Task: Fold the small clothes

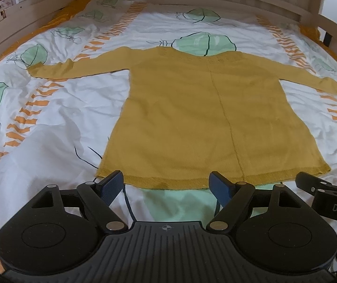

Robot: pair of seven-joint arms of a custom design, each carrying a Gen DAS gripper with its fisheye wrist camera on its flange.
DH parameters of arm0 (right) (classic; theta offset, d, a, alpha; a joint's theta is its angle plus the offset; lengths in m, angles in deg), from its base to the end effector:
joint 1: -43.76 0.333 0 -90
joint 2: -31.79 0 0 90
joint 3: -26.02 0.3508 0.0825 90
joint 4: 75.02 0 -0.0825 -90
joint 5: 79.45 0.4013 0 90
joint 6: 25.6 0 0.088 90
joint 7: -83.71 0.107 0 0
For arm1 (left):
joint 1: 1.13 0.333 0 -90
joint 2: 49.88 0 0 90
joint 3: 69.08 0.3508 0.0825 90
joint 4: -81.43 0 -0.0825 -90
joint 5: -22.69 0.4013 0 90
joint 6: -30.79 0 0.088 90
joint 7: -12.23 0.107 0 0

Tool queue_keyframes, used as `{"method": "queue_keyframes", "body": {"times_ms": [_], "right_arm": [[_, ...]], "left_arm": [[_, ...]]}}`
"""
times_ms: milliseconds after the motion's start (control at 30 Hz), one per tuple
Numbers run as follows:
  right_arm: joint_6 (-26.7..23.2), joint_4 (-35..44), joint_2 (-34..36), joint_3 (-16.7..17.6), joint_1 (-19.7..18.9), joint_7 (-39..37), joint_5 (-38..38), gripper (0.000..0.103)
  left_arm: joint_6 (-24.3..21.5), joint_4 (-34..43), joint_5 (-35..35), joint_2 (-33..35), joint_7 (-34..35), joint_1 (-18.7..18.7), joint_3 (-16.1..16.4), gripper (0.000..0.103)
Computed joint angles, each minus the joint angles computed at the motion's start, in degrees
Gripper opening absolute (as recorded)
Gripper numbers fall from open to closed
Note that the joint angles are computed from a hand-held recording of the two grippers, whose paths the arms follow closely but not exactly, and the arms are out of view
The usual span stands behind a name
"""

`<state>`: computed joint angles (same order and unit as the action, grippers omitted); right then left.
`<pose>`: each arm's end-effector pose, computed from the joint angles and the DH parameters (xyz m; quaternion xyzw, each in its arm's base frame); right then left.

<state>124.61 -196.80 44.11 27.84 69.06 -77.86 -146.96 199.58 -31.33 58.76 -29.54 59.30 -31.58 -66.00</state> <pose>0.5292 0.2945 0.3496 -0.4993 0.7890 -0.2662 0.2396 0.5793 -0.3467 0.3741 -0.5530 0.7651 -0.2580 0.2055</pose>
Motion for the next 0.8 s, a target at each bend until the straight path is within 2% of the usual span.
{"method": "queue_keyframes", "body": {"times_ms": [200,800], "right_arm": [[0.3,0.0,0.1,0.0,-0.1,-0.5,0.4,0.102],[1.3,0.5,0.9,-0.4,0.2,-2.1,1.8,0.102]], "left_arm": [[-0.3,0.0,-2.4,0.3,2.2,1.0,-1.2,0.079],[-0.8,0.3,-5.4,0.6,4.6,0.7,-1.2,0.079]]}}
